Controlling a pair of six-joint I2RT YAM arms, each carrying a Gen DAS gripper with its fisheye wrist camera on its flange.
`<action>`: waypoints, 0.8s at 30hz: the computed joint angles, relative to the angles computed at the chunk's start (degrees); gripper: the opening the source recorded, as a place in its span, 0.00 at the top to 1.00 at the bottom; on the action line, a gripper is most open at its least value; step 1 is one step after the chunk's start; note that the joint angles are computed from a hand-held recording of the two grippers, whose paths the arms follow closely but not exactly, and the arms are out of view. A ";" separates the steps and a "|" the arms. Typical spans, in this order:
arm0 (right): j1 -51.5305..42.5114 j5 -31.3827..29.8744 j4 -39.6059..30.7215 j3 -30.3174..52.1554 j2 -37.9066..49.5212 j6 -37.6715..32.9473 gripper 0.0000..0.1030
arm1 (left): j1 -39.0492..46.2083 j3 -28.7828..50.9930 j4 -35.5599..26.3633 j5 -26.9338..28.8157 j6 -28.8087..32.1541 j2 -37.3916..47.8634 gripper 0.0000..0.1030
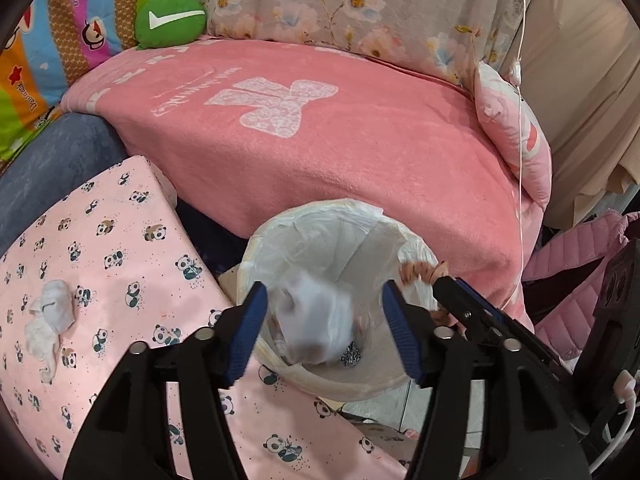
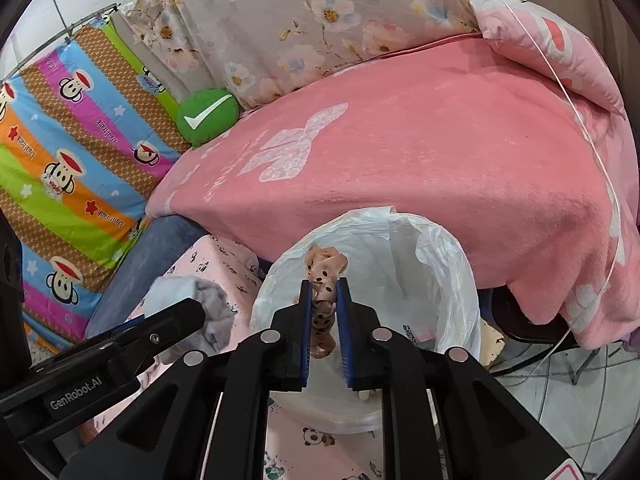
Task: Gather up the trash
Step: 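Open both grippers above the wastebasket to drop the sock and scrunchie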
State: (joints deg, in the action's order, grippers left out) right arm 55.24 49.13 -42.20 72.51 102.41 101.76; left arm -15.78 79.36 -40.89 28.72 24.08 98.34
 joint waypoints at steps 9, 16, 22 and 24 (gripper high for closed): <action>-0.14 -0.20 -0.07 -0.74 -0.33 1.12 0.75 | 0.80 0.01 0.89 -1.08 -0.78 0.52 0.33; 0.55 -0.21 -2.18 2.90 2.00 0.46 0.72 | 3.37 0.08 0.77 -0.83 -0.92 0.37 0.33; 1.02 -0.49 -4.05 7.58 5.06 -1.44 0.63 | 6.17 0.44 0.21 -0.16 -0.68 0.72 0.33; 1.23 -0.57 -4.59 9.23 5.97 -2.29 0.63 | 7.37 0.63 0.03 0.35 -0.54 0.80 0.33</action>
